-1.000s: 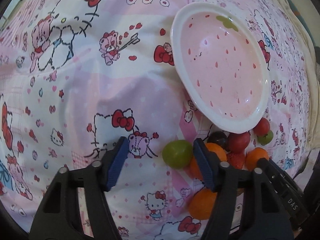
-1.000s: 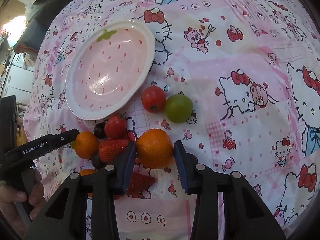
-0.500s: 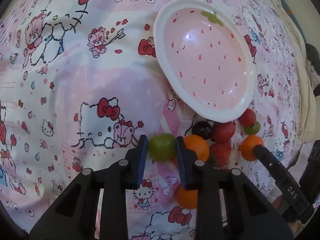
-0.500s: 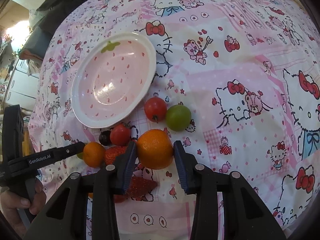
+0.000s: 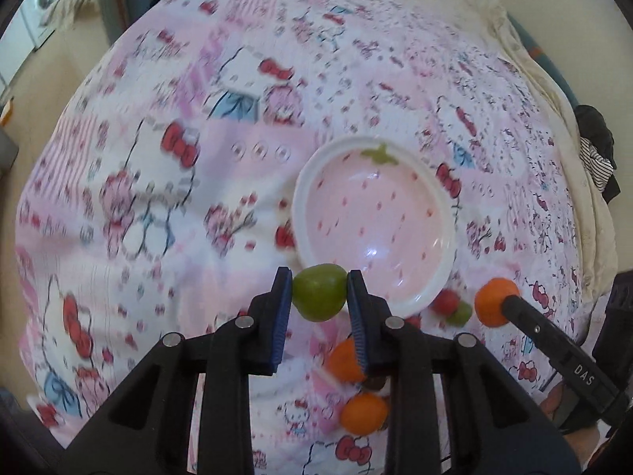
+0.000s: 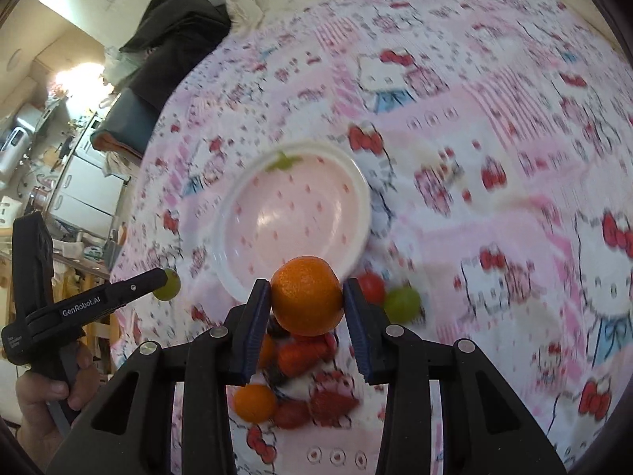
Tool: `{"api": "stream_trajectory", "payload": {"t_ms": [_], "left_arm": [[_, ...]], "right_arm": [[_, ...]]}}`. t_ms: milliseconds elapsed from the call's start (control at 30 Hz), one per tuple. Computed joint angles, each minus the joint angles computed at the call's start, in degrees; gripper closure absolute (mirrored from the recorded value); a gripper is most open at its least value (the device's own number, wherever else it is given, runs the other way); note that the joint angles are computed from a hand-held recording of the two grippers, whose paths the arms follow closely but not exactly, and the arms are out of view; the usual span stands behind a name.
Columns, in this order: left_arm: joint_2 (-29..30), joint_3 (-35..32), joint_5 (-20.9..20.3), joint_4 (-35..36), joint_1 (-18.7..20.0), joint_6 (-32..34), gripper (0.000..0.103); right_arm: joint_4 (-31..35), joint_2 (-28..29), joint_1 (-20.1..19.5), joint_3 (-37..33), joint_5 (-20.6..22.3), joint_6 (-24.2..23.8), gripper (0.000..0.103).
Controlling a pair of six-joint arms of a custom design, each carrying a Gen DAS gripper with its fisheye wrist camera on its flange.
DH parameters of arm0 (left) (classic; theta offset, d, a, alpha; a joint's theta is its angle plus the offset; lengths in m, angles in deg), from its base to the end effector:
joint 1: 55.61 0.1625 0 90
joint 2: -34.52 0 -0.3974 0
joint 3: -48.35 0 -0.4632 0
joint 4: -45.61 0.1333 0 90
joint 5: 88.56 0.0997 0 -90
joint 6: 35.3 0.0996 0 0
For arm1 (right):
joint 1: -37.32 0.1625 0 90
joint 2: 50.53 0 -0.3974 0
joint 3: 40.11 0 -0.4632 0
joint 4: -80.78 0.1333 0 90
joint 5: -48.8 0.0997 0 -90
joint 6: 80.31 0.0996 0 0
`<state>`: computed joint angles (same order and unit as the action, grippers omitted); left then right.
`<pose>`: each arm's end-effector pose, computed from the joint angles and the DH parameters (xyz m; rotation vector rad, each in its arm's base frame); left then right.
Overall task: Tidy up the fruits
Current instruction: 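Carry both fruits over the white plate and open both grippers to drop them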
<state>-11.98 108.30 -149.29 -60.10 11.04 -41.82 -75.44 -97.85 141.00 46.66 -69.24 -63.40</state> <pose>-0.1607 -0.8315 0.2601 0.3741 2.6222 -0.2287 0.2627 -0.7138 0.1267 -0.2351 -2.6790 0.7930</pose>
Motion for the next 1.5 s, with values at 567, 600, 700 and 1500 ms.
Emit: {"api": "stream_trajectory", "payload": {"t_ms": [567, 600, 700, 1500], "left_arm": [[14.1, -12.9, 2.6, -5.2, 1.0, 11.5, 0.078], [14.9, -14.0, 2.5, -4.4, 1.1, 11.4, 0.078], [16.6, -16.5, 2.7, -2.5, 1.5, 10.7, 0.078], [16.4, -13.9, 5.0, -8.2, 0.8, 15.9, 0.037]], "right_arm": [[10.0, 12.0, -4.8, -19.5, 1.1, -4.8, 0.063], [10.5, 12.7, -4.9, -20.5, 0.8, -5.1, 0.063], [12.0, 14.3, -5.3, -22.7, 0.3, -5.1, 0.063], [13.0, 14.3, -6.0, -23.0, 2.0, -2.4, 0.034]]}}
